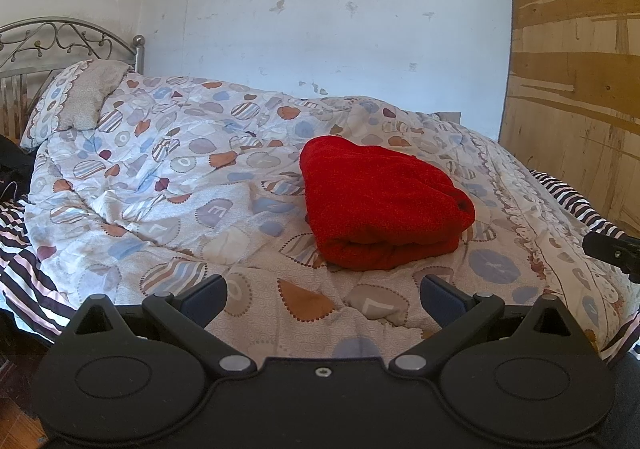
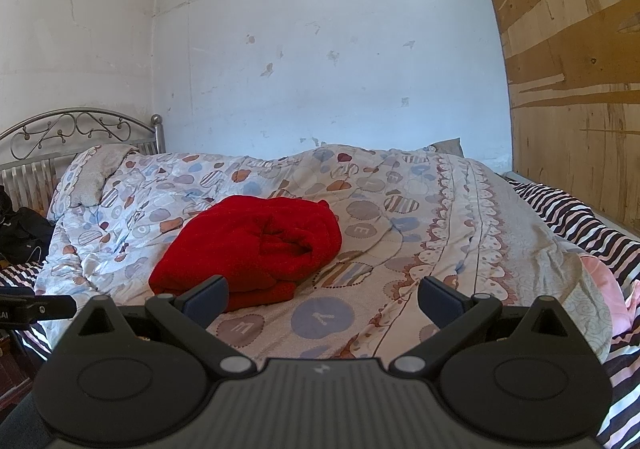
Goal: Fold small clothes
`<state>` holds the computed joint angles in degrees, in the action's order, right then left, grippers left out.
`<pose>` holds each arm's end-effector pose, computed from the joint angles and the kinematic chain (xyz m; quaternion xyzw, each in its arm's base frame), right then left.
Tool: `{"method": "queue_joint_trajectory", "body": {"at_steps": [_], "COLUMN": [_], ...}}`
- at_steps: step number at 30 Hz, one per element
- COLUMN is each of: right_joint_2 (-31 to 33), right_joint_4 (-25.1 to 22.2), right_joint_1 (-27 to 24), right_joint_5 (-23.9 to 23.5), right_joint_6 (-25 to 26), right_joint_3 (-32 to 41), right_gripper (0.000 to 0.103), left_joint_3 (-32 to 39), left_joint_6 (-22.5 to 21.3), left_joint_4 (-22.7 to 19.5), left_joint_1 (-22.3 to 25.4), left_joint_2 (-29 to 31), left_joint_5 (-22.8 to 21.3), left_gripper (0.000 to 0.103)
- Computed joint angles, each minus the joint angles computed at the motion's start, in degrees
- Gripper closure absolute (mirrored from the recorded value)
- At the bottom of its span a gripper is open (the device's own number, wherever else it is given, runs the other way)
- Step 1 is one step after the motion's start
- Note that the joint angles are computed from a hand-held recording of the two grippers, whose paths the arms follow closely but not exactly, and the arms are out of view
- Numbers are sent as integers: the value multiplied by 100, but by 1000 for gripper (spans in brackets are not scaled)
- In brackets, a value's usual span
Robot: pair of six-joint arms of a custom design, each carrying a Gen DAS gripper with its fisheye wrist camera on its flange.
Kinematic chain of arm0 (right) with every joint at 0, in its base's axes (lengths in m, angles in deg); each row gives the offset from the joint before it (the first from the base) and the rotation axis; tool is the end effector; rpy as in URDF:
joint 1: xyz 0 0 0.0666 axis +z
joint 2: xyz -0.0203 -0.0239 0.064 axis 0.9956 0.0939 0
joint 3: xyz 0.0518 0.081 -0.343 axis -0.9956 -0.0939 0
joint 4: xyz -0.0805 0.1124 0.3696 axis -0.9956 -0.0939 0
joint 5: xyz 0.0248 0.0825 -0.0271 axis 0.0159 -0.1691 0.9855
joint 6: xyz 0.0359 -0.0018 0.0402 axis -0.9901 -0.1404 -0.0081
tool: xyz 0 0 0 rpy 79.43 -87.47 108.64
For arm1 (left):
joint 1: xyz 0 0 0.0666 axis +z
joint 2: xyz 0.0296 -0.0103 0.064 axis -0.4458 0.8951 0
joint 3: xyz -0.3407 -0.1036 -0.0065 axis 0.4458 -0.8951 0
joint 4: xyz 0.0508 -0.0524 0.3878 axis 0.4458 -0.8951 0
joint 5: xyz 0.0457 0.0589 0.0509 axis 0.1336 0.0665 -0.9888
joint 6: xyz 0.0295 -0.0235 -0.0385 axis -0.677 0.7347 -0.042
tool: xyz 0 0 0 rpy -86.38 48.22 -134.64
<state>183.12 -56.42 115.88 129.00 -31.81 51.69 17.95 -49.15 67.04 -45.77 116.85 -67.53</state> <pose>0.4982 0.2743 0.2833 0.1322 0.7717 -0.0229 0.6217 0.6167 -0.2204 0.3216 0.1629 0.8185 -0.1397 0.5329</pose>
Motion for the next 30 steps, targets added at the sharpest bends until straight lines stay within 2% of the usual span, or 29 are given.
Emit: {"method": "queue_joint_trajectory", "body": {"at_steps": [26, 30], "right_joint_2": [6, -6], "right_joint_4": [-37, -47], "right_joint_1": [15, 16], "right_joint_5": [-2, -8], "right_joint_6": [-33, -45], "right_joint_3": [11, 3], "right_gripper": [0, 0], "left_joint_3": [12, 28], "left_joint_6": [-1, 15], "left_joint_4": [-21, -130], "left_joint_1": [-1, -40], "left_joint_2": [4, 20], "left_joint_5": [0, -203], "left_gripper": [1, 1]}}
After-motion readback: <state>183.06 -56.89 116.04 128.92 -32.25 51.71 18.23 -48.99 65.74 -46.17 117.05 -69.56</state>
